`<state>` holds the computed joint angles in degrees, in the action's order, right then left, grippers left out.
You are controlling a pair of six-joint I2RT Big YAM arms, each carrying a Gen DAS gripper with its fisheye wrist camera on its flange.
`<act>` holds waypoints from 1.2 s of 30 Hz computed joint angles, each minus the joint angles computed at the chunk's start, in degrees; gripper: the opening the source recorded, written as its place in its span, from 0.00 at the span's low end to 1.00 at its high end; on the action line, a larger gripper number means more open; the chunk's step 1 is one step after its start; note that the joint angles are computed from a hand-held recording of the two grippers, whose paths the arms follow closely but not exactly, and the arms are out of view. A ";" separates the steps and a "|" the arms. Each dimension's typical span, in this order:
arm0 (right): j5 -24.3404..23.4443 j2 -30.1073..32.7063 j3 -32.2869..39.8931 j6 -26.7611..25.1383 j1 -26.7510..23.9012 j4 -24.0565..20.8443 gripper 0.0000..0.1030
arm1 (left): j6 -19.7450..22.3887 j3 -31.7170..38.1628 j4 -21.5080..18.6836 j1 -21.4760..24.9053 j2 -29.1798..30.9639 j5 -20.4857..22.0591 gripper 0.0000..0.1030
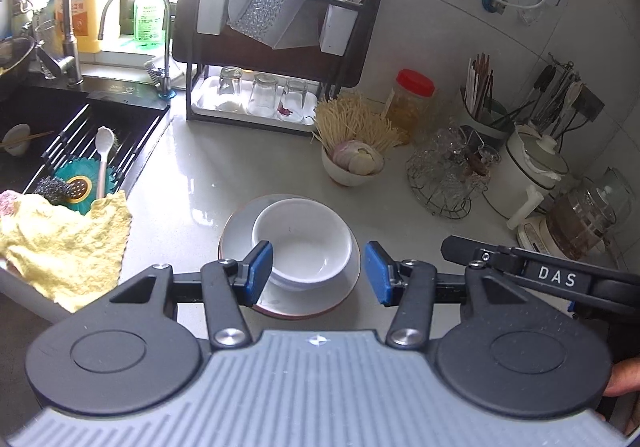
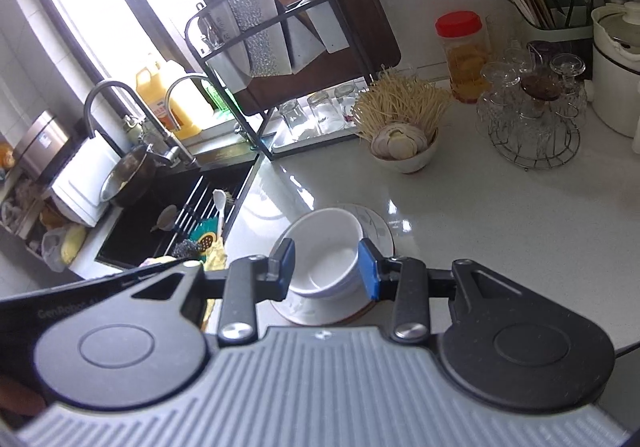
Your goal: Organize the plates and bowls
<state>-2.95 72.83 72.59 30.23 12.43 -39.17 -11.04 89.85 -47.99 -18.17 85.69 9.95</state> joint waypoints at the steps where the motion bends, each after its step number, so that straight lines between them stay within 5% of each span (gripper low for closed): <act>1: -0.33 -0.76 -0.78 -0.17 0.04 0.31 0.38 | -0.23 -0.82 0.19 -0.29 -0.71 -0.47 0.55; 23: 5.03 -18.92 -15.10 -3.85 3.67 0.16 0.38 | -4.68 -19.43 4.04 -7.80 -17.72 -9.46 0.57; 32: 5.73 -21.35 -17.66 -2.98 4.62 -0.56 0.38 | -5.68 -23.55 3.46 -9.25 -21.59 -11.24 0.62; 36: 6.41 -22.49 -17.77 -4.89 4.88 -1.40 0.43 | -6.65 -24.06 3.18 -10.26 -22.27 -12.47 0.73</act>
<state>3.46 50.34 54.82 25.34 17.30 -40.57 -17.69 65.79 -44.81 -28.43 63.42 -2.52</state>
